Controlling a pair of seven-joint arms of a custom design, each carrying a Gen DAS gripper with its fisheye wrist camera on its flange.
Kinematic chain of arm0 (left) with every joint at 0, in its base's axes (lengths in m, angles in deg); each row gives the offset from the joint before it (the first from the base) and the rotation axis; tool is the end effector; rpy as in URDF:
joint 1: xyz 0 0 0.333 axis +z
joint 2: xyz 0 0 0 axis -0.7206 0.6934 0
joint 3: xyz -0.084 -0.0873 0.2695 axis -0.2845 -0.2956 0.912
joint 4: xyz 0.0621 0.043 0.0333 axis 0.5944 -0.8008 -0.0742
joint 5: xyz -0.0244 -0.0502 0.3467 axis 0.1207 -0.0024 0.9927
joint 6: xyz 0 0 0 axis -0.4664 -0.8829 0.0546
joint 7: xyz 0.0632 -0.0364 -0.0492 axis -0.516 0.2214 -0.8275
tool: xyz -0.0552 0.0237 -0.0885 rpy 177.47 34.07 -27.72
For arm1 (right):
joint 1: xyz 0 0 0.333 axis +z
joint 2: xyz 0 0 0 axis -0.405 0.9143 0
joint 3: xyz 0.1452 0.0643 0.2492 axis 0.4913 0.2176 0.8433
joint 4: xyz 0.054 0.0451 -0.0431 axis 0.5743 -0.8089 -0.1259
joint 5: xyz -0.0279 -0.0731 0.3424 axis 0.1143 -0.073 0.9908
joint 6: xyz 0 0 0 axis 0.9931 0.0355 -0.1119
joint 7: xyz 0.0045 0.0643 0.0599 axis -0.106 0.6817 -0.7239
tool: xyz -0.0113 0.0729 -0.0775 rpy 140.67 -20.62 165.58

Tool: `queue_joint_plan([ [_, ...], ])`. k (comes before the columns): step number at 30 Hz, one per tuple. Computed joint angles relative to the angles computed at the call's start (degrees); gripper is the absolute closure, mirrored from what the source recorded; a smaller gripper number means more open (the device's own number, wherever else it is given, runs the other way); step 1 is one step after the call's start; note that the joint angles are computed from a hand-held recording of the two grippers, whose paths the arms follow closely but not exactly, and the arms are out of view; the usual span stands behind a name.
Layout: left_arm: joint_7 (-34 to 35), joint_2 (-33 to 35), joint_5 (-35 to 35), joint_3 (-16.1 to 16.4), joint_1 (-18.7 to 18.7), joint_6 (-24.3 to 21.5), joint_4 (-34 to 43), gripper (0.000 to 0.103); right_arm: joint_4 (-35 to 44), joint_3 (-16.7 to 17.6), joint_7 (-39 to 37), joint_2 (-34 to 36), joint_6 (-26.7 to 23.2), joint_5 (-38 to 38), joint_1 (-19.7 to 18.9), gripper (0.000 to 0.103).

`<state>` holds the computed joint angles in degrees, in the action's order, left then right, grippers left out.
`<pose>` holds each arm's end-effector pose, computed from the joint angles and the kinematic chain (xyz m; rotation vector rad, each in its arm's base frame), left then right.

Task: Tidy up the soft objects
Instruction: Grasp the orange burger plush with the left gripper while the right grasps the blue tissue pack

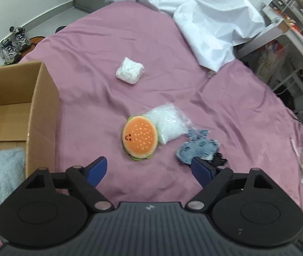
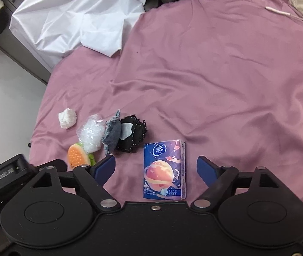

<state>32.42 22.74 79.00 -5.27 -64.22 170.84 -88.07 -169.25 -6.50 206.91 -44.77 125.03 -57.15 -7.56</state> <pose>0.4516 -0.3053 0.4994 -2.2988 1.7253 -0.6954 0.4317 0.1897 0.4572 -1.3809 2.1173 -0.1746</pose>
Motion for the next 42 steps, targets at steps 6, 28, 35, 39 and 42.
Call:
queue_joint_plan([
  [6, -0.9, 3.9, 1.0, 0.9, 0.2, 0.3, 1.6, 0.021, 2.1, 0.0, -0.8, 2.8, -1.6, -0.7, 0.2, 0.023],
  [28, 0.2, 6.1, -1.0, 2.5, -0.4, 1.4, 2.0, 0.07, 8.1, 0.3, 14.4, 6.8, -9.8, -24.7, 0.9, 0.055],
  [35, -0.2, 0.0, -1.1, 1.4, 0.5, 1.6, -1.9, 0.07, 6.1, 1.5, 16.6, 3.2, -8.1, -27.1, 0.1, 0.055],
  [39, -0.4, -3.3, -1.1, 0.8, 1.2, 1.7, -4.0, 0.07, 5.4, 2.4, 17.0, 1.8, -6.6, -27.7, -0.4, 0.055],
  [42, -0.6, -5.9, -1.2, 0.4, 1.8, 1.6, -5.5, 0.07, 4.8, 3.1, 17.0, 0.6, -5.3, -28.2, -0.8, 0.055],
])
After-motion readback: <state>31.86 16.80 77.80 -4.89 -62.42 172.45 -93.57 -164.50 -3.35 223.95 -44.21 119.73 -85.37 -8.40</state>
